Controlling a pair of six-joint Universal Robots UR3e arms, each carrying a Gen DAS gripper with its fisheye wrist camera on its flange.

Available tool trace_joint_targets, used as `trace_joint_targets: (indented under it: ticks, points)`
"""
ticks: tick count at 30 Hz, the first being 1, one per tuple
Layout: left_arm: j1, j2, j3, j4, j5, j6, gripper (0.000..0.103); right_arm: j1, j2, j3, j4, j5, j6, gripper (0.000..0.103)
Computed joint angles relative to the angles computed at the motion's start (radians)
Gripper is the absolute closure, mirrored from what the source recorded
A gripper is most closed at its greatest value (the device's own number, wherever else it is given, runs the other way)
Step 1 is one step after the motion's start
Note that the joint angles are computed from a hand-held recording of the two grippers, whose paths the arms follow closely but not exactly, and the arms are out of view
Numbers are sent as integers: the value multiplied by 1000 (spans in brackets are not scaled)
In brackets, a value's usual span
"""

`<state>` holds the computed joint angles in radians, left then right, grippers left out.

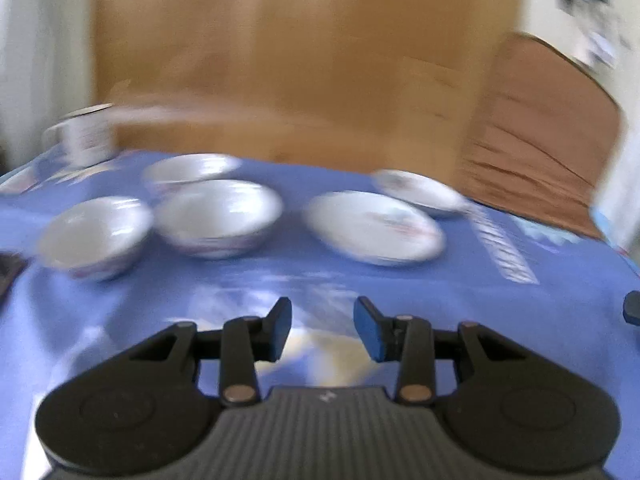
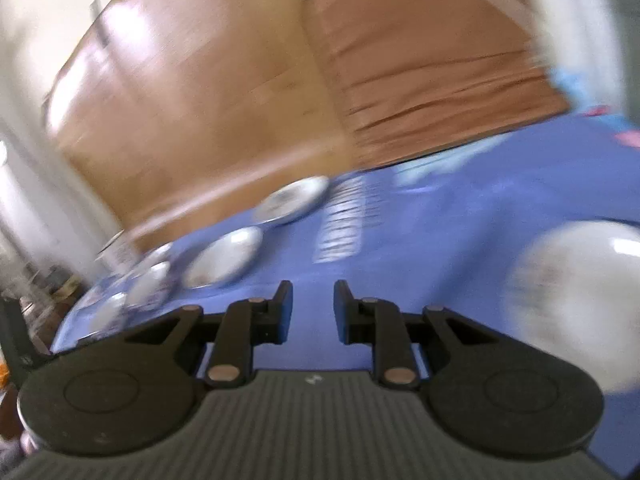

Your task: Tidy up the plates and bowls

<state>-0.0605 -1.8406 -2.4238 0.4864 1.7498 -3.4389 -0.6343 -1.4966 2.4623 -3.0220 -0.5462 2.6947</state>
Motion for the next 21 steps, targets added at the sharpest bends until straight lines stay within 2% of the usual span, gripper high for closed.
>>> trace_joint_targets:
  ticks: [2,3,5,6,9,11,13,14,15,17,21]
  points:
    - [51,-18,-29,42,-6,-17,68,166,143,-122,-169,-88,158,79]
    - [78,-34,-46,67,-24,-25,68,241,210,-199,-205,-130,218,78]
    - [112,-59,-87,164,-73,-29,67,358,328,-368,-206,-202,334,78]
    - [103,-71,-83,185,-66,-26,67,410,386,-463,-187,-245,397,78]
    - [82,-100,-49,182,-56,6,67,517,520,-677,-167,-357,530,76]
    - [68,-116,-37,192,-45,13,67,575,571,-788,-105,-430,547,77]
    - [88,-134,-57,233,-73,15,67,611,605,-888,11,-481,523,84]
    - [104,-134,-70,246,-91,12,67,624,627,-941,81,-497,518,91]
    - [121,-134,-84,260,-110,9,67,631,645,-954,87,-505,525,91]
    - [150,-136,-109,289,-144,1,67,616,616,-896,65,-486,512,91]
    - [204,-137,-146,333,-220,-5,62,529,475,-691,82,-363,449,91]
